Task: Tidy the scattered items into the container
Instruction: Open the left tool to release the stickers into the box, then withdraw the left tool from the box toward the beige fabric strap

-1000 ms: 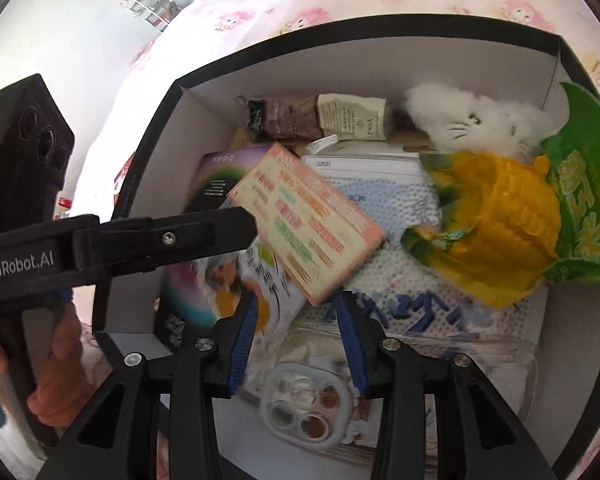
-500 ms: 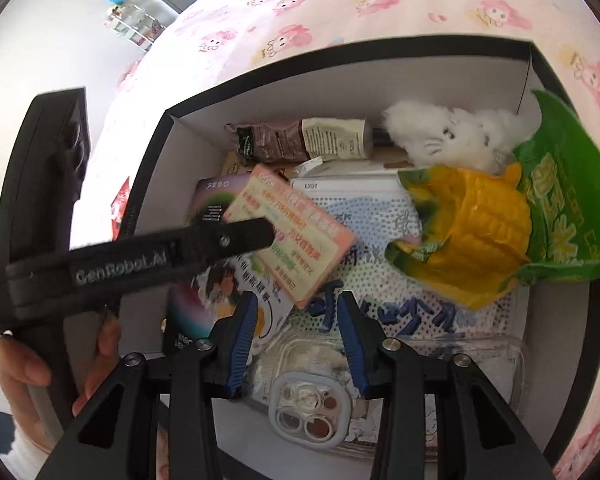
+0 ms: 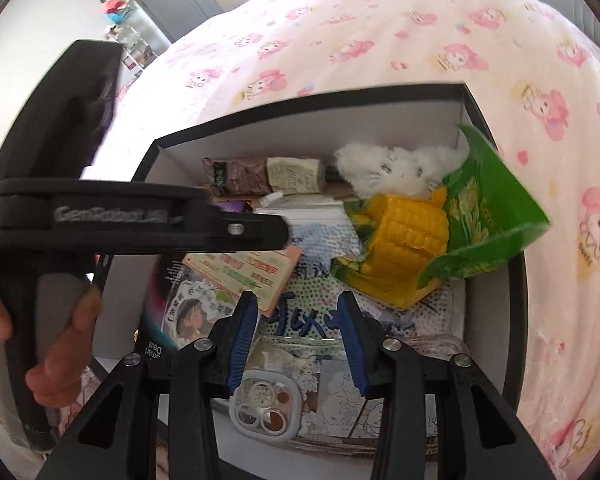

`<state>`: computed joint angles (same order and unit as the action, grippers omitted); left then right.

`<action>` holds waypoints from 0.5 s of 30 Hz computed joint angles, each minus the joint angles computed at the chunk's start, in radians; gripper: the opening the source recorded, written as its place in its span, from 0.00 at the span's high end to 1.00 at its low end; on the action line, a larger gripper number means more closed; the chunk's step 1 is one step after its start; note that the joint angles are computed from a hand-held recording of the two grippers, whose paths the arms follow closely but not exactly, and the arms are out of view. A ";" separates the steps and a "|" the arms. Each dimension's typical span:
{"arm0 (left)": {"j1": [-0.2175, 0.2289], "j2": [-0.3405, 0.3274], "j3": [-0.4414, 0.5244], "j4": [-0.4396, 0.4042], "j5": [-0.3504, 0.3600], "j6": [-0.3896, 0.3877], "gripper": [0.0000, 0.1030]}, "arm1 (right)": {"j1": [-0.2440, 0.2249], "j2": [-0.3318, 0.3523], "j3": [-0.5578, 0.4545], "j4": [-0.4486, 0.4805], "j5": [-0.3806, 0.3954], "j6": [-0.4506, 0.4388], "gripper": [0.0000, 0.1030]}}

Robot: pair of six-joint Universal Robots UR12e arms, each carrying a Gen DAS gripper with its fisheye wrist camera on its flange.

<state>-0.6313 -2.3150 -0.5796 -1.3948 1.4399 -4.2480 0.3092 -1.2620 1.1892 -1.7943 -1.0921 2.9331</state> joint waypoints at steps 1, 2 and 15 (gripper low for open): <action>-0.003 -0.006 0.014 -0.040 0.020 0.005 0.52 | -0.002 0.002 0.000 0.011 0.001 0.001 0.64; -0.006 -0.005 0.017 -0.068 0.045 0.002 0.54 | -0.004 0.002 0.002 0.014 0.002 -0.001 0.64; -0.005 0.126 -0.207 0.108 0.122 -0.134 0.52 | 0.023 -0.011 0.030 -0.053 -0.069 -0.006 0.64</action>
